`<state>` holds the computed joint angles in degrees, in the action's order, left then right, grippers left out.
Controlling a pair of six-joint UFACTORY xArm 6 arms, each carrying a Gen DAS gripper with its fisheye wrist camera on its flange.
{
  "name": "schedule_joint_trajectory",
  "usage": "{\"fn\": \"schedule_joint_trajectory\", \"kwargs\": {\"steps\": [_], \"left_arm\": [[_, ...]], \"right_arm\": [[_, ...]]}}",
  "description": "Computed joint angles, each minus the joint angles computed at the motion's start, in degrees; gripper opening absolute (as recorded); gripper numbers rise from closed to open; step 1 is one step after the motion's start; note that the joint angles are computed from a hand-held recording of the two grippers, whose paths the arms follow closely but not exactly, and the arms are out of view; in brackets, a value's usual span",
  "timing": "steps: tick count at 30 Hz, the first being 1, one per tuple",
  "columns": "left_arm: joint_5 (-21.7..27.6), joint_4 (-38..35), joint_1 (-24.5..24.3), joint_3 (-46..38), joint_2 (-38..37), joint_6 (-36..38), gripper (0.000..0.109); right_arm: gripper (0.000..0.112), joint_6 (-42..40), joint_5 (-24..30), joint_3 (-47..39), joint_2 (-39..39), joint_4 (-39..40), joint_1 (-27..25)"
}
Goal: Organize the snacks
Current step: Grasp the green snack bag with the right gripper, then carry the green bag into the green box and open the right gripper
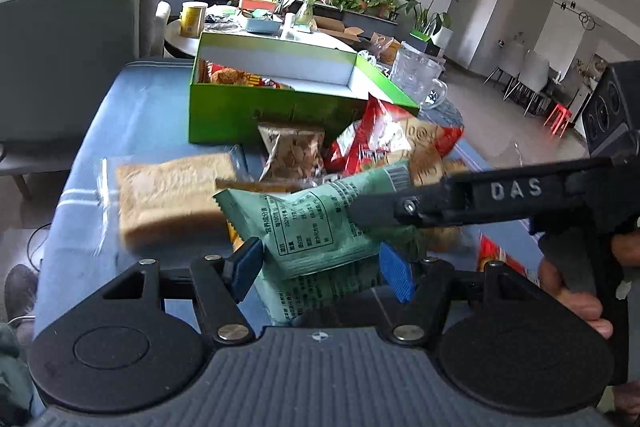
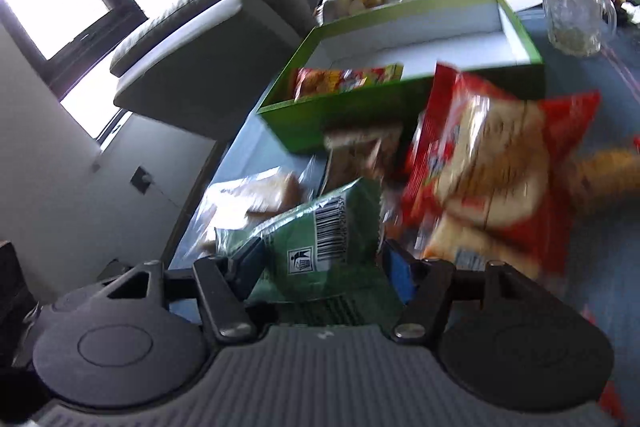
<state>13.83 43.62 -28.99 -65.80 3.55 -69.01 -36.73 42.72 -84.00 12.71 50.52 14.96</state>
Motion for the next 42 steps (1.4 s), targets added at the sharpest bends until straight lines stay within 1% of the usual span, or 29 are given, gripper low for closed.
{"fn": "schedule_joint_trajectory", "kwargs": {"steps": [1,3,9,12,14,16,18,21,22,23,24,27,29,30,32,35,42], "left_arm": [[0.04,0.17,-0.19,0.66,-0.58,0.05,0.061],[0.65,-2.67,-0.79,1.43,-1.14,2.91,0.061],[1.76,0.79,-0.94,2.64,-2.36,-1.38,0.061],[1.61,2.63,-0.4,3.06,-2.74,-4.65,0.061],[1.41,2.8,-0.08,2.67,-2.44,-6.06,0.061],[0.47,2.21,0.4,2.19,-1.67,-6.59,0.061],[-0.36,0.81,0.94,1.32,-0.26,-5.44,0.061],[0.88,-3.43,0.68,-0.28,2.12,-0.1,0.045],[-0.36,-2.65,0.94,-0.34,2.82,-0.24,0.045],[-0.84,0.17,1.12,-0.24,2.91,-2.75,0.045],[-1.48,1.01,1.35,-0.03,2.89,-3.22,0.045],[-2.86,-0.2,1.65,0.76,2.63,-1.96,0.042],[-2.25,1.39,1.44,0.88,2.2,-2.92,0.041],[-1.45,2.1,1.12,0.77,1.99,-3.22,0.041],[-0.06,2.52,0.52,0.75,1.44,-3.21,0.04],[0.19,3.04,0.05,1.23,0.45,-3.84,0.04],[1.66,8.4,-0.9,0.07,-0.83,-8.2,0.04]], "right_arm": [[0.08,-0.12,0.51,0.99,-0.78,0.08,-0.04],[0.08,-0.49,0.22,3.22,-2.22,-0.43,0.25],[0.08,4.7,-4.99,6.07,-2.69,-4.31,0.72],[0.08,5.51,-3.93,6.03,-2.75,-2.61,-0.37],[0.08,5.65,-4.42,6.31,-2.86,-2.34,-0.48],[0.08,5.96,-4.84,6.41,-2.71,-2.63,-0.36],[0.08,6.68,-4.28,5.71,-1.87,-3.16,-0.28],[0.08,7.11,-3.01,5.38,-1.39,-3.49,-0.21],[0.08,6.97,-2.85,5.23,-1.1,-3.27,-0.17],[0.08,6.85,-2.7,5.18,-0.92,-3.14,-0.2],[0.08,6.38,-2.71,5.11,-0.69,-2.34,-0.27],[0.08,4.45,-1.7,4.79,-0.39,-0.63,-0.54],[0.08,3.65,0.46,4.24,-0.05,1.27,-0.95],[0.08,3.39,0.29,4.51,-0.3,1.45,-0.84],[0.079,2.33,-0.45,5.26,-1.12,1.61,-0.48],[0.079,0.2,-1.89,6.39,-2.52,3.62,-0.1],[0.079,-5.44,-5.17,8.79,-5.85,7.74,0.25]]}}
